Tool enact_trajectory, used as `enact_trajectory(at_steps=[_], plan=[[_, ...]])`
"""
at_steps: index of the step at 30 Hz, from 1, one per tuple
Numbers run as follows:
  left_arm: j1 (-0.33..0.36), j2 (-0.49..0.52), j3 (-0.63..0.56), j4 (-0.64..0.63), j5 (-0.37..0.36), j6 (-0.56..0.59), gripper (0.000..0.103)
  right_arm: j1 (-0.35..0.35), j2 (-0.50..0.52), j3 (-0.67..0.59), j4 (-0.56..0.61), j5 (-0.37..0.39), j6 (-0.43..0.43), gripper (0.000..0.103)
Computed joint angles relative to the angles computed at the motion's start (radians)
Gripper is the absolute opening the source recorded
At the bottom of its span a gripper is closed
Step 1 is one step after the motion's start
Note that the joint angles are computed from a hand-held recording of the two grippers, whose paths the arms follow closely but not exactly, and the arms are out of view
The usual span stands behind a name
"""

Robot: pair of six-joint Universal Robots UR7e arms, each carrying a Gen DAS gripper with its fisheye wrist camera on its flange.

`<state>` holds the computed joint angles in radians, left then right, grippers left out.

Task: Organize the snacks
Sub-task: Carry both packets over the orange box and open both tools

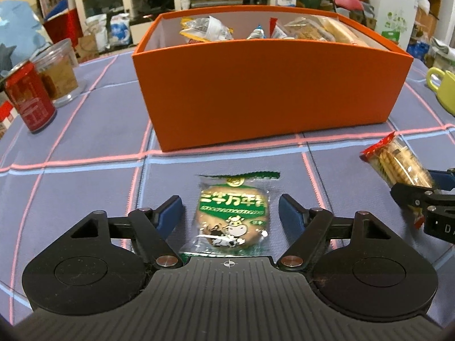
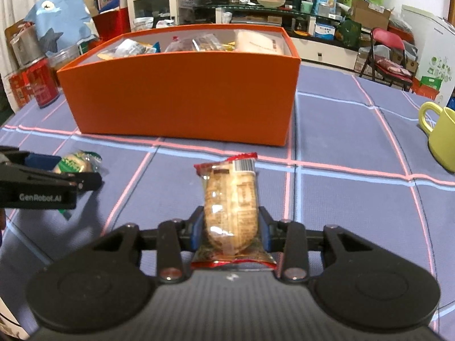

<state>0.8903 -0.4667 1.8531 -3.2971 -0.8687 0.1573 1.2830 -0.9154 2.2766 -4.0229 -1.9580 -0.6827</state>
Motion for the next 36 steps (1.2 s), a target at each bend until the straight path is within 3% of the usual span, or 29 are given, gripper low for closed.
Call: enact_trajectory(at_steps=[13, 16, 17, 18, 19, 21, 23, 30, 36], plan=[[0.001, 0.0, 0.009, -0.015, -0.035, 0.002, 0.064, 0.011, -0.003, -0.023, 0.039, -0.026, 0.026, 0.048], [-0.002, -0.002, 0.012, -0.016, -0.035, 0.004, 0.049, 0.009, -0.012, -0.025, 0.067, -0.015, 0.034, 0.053], [-0.002, -0.004, 0.014, -0.019, -0.035, 0.005, 0.033, 0.013, -0.016, -0.029, 0.082, -0.023, 0.04, 0.053], [-0.003, -0.008, 0.015, -0.017, -0.038, 0.006, 0.029, 0.015, -0.02, -0.032, 0.098, -0.029, 0.047, 0.048], [-0.002, -0.014, 0.015, 0.0, -0.045, -0.001, 0.029, 0.019, -0.022, -0.035, 0.107, -0.036, 0.052, 0.04], [-0.001, -0.023, 0.018, 0.019, -0.051, -0.013, 0.028, 0.016, -0.042, -0.026, 0.137, -0.013, 0.082, 0.04], [-0.006, -0.03, 0.024, 0.018, -0.042, -0.027, 0.028, 0.025, -0.024, -0.021, 0.073, -0.01, 0.04, 0.039], [-0.049, -0.031, 0.059, -0.122, 0.036, 0.017, 0.028, 0.051, -0.048, 0.011, 0.037, 0.029, 0.035, 0.04], [-0.081, -0.042, 0.076, -0.198, 0.049, 0.035, 0.028, 0.084, -0.057, 0.036, -0.055, 0.069, 0.004, 0.04]])
